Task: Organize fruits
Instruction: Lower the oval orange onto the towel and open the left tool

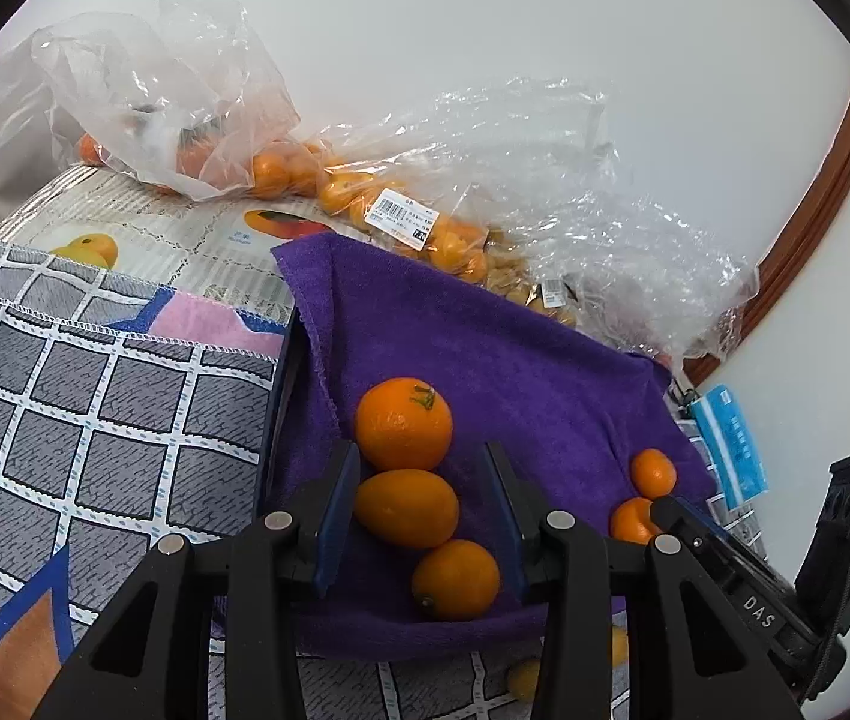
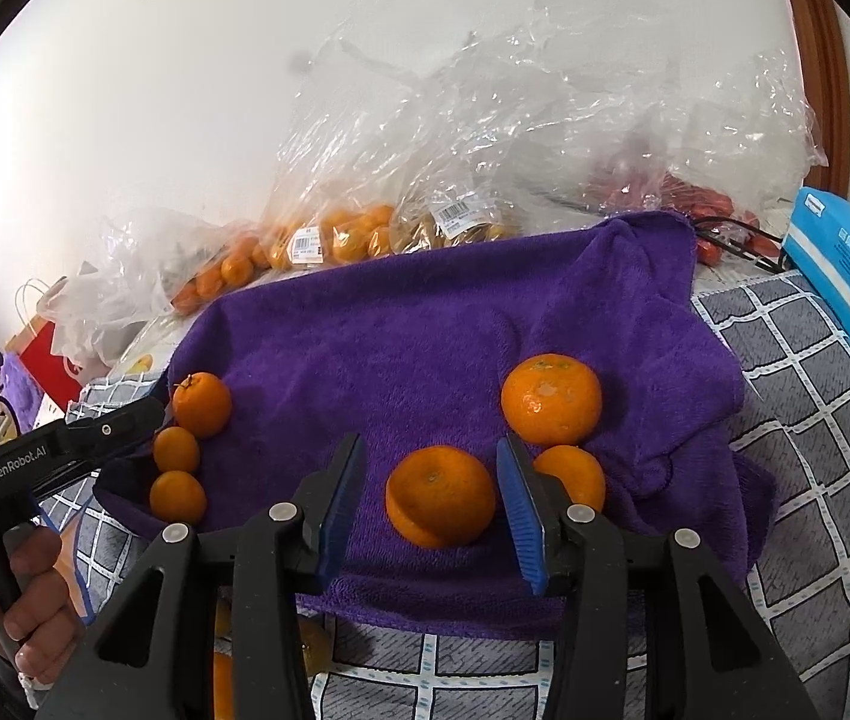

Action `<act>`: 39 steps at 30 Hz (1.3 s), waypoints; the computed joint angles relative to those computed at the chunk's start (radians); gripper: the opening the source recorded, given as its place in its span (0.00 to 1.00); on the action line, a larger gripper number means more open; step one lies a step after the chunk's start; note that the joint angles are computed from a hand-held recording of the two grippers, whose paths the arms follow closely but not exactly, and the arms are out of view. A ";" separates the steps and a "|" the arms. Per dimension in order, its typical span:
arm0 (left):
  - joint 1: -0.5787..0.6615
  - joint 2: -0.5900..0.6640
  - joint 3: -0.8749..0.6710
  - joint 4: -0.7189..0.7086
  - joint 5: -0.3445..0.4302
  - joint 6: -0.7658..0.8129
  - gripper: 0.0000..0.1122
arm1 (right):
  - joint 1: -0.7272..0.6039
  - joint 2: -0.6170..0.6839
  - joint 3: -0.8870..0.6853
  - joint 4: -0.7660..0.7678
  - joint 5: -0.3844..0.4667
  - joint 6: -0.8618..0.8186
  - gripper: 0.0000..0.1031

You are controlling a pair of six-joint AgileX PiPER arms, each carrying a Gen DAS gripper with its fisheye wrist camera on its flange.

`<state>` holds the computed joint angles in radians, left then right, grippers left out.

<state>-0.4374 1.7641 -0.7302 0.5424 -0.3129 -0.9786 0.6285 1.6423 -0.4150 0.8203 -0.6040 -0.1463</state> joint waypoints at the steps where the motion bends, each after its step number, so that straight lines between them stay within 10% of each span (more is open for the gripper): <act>1: -0.001 -0.002 0.002 -0.015 -0.001 0.013 0.35 | 0.011 0.002 -0.001 0.027 -0.011 -0.019 0.45; 14: -0.006 -0.015 0.015 -0.079 -0.011 0.075 0.35 | 0.113 -0.014 0.037 0.118 -0.148 -0.029 0.45; 39: -0.008 -0.089 0.070 -0.153 -0.055 0.133 0.36 | 0.392 -0.048 0.027 0.395 -0.063 -0.250 0.33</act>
